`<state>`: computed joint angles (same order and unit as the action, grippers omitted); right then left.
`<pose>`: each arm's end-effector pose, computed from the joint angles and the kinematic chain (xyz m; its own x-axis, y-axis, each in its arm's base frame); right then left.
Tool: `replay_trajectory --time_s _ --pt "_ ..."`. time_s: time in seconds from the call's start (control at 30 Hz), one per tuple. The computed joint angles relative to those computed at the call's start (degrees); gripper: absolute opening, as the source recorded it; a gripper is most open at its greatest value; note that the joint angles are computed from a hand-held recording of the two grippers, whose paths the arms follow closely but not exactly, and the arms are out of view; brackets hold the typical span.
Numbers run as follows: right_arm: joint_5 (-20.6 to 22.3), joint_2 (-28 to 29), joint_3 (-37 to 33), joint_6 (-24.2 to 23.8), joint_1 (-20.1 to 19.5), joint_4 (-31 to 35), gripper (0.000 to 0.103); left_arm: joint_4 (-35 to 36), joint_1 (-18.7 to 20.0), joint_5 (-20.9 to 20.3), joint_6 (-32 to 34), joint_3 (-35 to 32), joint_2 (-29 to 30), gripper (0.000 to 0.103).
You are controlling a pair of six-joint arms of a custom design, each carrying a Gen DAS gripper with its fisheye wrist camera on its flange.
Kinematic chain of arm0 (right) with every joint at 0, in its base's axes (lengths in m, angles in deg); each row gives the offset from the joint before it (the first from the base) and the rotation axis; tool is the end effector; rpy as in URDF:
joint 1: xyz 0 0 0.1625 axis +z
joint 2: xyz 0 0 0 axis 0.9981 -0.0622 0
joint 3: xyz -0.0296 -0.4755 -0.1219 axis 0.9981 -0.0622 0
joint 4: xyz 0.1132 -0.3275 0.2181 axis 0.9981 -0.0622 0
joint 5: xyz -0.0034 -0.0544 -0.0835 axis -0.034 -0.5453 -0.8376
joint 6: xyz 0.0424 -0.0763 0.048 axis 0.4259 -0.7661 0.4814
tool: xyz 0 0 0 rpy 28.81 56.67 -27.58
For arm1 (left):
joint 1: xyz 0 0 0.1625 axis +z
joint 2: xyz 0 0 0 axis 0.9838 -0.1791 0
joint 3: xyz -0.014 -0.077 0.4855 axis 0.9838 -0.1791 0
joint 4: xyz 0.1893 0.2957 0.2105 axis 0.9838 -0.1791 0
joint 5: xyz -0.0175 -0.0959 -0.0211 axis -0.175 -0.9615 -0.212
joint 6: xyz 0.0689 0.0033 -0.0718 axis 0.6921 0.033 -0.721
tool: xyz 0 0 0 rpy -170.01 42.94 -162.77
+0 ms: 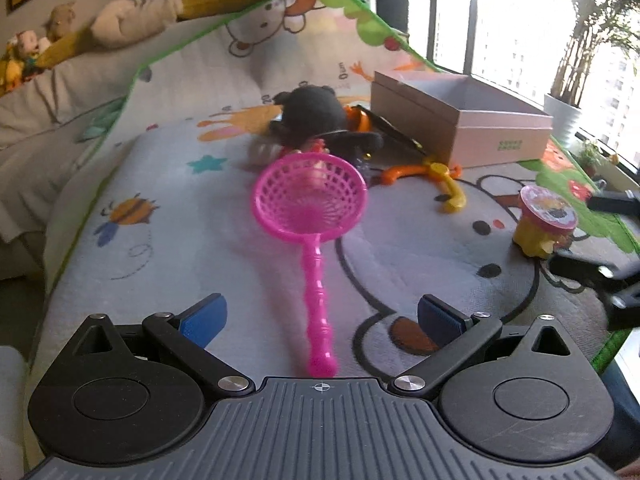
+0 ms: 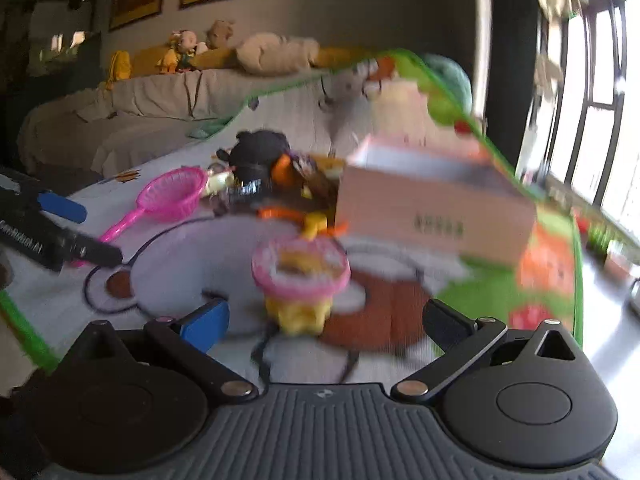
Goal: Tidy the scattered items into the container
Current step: 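Grasp the pink net scoop by its rim with the left tool while the right tool holds the cup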
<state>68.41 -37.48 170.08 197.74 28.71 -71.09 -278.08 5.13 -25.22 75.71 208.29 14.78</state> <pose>0.2392 -0.3471 -0.1513 -0.6164 -0.1122 0.7794 -0.7285 0.4567 -0.5105 0.1231 -0.4438 0.2343 -0.6082 0.4602 -0.6468 0.7577 0.5793 -0.3003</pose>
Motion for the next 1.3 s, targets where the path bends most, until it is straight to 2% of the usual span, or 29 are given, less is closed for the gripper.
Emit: replay_trajectory --time_s 0.03,0.07,0.1,0.13,0.17,0.33,0.47,0.57,0.77,0.8,0.83,0.9,1.03,1.1,1.17,1.2,1.3 --pt "-0.37 0.08 -0.87 -0.38 -0.22 0.72 0.099 -0.28 -0.08 -0.04 0.07 0.01 0.27 0.103" --pt "-0.7 0.01 -2.0 -0.13 -0.46 2.82 0.088 -0.58 -0.17 -0.15 0.13 -0.06 0.51 0.103" --pt "-0.8 -0.23 -3.24 0.48 -0.62 5.9 0.068 -0.85 -0.22 -0.42 0.14 -0.21 0.68 0.103" --pt "-0.72 -0.45 -4.49 1.67 -0.74 9.25 0.057 -1.12 -0.3 -0.72 -0.01 -0.42 0.84 0.103" --pt "-0.73 -0.73 -5.13 3.11 -0.81 11.37 0.054 -1.44 -0.44 -0.98 -0.34 -0.7 1.01 0.103" --pt "0.22 -1.55 -2.97 4.49 -0.08 8.92 0.053 -1.28 -1.52 -0.85 -2.53 -3.51 2.63 0.103" --pt "1.78 -1.59 -1.22 4.09 0.84 6.95 0.051 -4.68 -2.93 1.42 -0.11 -6.07 6.48 0.103" --pt "2.98 -1.49 -0.04 3.51 1.31 5.01 0.051 -4.06 -3.12 2.25 0.27 -7.87 8.08 0.103" --pt "3.35 -2.02 1.93 2.53 1.8 1.36 0.051 -6.09 -3.1 1.12 1.34 -7.42 8.82 0.103" --pt "3.32 -2.14 2.22 2.32 1.89 0.9 0.051 -6.32 -3.17 0.95 1.58 -7.17 8.7 0.099" --pt "3.3 -2.23 2.54 1.99 1.96 0.27 0.051 -6.38 -3.31 0.99 1.85 -6.93 8.55 0.084" --pt "3.43 -2.37 3.03 1.51 2.06 -0.7 0.051 -5.21 -3.67 1.59 1.85 -6.65 7.96 0.061" --pt "3.99 -2.5 4.21 1.22 2.22 -2.53 0.051 -4.64 -4.08 1.8 1.62 -5.3 7.01 0.061" --pt "4.45 -2.57 4.99 1.17 2.3 -3.59 0.051 -3.39 -4.17 0.48 1.33 -3.97 5.72 0.062" --pt "5.19 -2.71 5.63 1.44 2.4 -4.12 0.051 -4.45 -4.28 -0.88 1.76 -2.47 5.17 0.081" --pt "5.5 -2.74 5.95 1.43 2.46 -4.52 0.051 -7.05 -4.37 -1.05 2.19 -1.81 5.76 0.101" --pt "5.89 -2.76 6.7 1.59 2.78 -5.29 0.051 -12.95 -4.43 0.94 2.36 -2.08 8.07 0.1"
